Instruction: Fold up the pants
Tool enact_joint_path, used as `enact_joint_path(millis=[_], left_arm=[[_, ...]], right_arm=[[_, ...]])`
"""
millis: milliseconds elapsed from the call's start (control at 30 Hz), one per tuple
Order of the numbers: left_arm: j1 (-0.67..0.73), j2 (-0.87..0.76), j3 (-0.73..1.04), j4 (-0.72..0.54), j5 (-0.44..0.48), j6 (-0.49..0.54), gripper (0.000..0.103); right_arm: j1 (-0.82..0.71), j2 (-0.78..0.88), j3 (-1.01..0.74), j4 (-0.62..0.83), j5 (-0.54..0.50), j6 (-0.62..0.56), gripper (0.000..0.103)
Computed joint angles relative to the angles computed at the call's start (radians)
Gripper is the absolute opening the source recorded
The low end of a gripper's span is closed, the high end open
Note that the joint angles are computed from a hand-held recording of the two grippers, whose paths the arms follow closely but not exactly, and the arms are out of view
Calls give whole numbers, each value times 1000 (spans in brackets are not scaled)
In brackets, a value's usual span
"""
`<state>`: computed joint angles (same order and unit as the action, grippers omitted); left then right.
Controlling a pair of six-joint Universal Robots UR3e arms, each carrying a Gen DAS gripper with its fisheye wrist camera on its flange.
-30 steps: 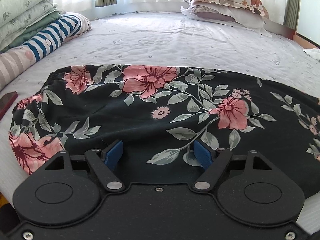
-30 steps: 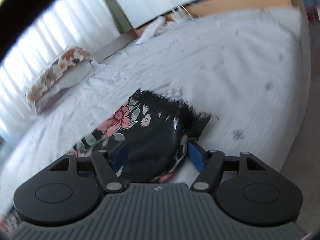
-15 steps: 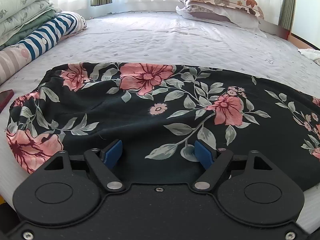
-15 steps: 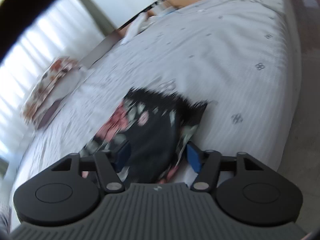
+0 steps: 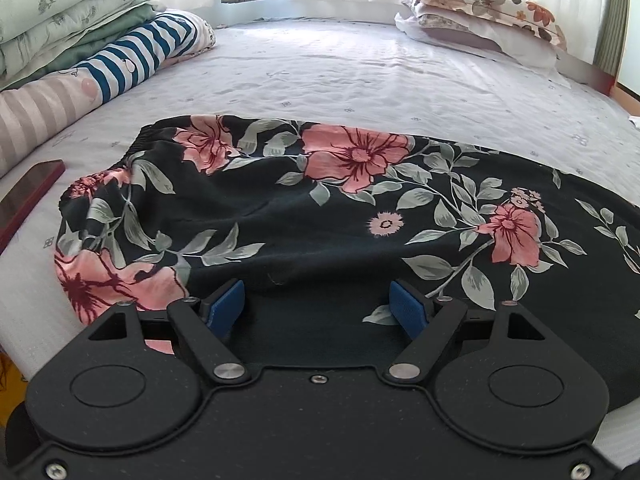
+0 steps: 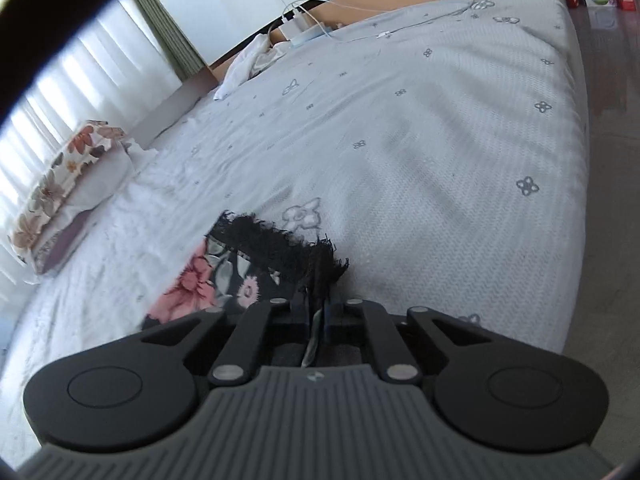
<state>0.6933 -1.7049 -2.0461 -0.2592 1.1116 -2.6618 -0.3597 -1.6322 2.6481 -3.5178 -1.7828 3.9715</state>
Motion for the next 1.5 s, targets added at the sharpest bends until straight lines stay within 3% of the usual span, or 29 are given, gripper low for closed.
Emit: enact_joint_path(millis=[100,133,200,233,300,333,400,500,600,767,1000,1167,1300,1333,1367,1433,1500], left_arm=[[14,11,-13,2,-12,7,78],[20,17,-17,-1,-19,9,78],[36,30,-24,-20,-45,18,78],[46,34,-27,-27,-63,25,78],[62,41,-30,-36,-86,35,78],[67,40,-30,-34,-91,35,78],[80,34,-25,-30,-98,25,78],[109,23,-10,-51,-126,8,78],[136,21,-6,-70,-160,1,78],[158,16,-15,-69,-199,2,77],[201,19,-21,-93,-258,6,76],[238,18,5,-155,-293,7,76],[262,25,16,-190,-322,17,76],[265,25,17,-196,-327,20,76],[265,27,18,-200,-330,22,76],[260,28,21,-203,-330,22,76],[254,28,24,-208,-334,19,76]], right_arm=[[41,-23,-27,33,-33,-17,9],[58,-14,-48,46,-52,-20,23],[52,8,-86,114,-53,-1,60],[13,24,-61,64,8,0,64],[25,74,-62,-6,-7,15,64],[46,83,-91,28,-35,10,41],[99,81,-176,180,-120,22,7],[89,38,-179,191,-64,9,6],[185,36,-259,229,-111,-10,6],[379,138,-508,291,-91,-47,6],[661,526,-1094,419,75,-104,6],[792,840,-1565,633,199,-148,6],[844,963,-1736,730,259,-163,9],[855,973,-1750,744,260,-178,20],[869,967,-1721,728,272,-189,24],[864,951,-1682,700,296,-196,58],[867,908,-1586,626,314,-203,62]])
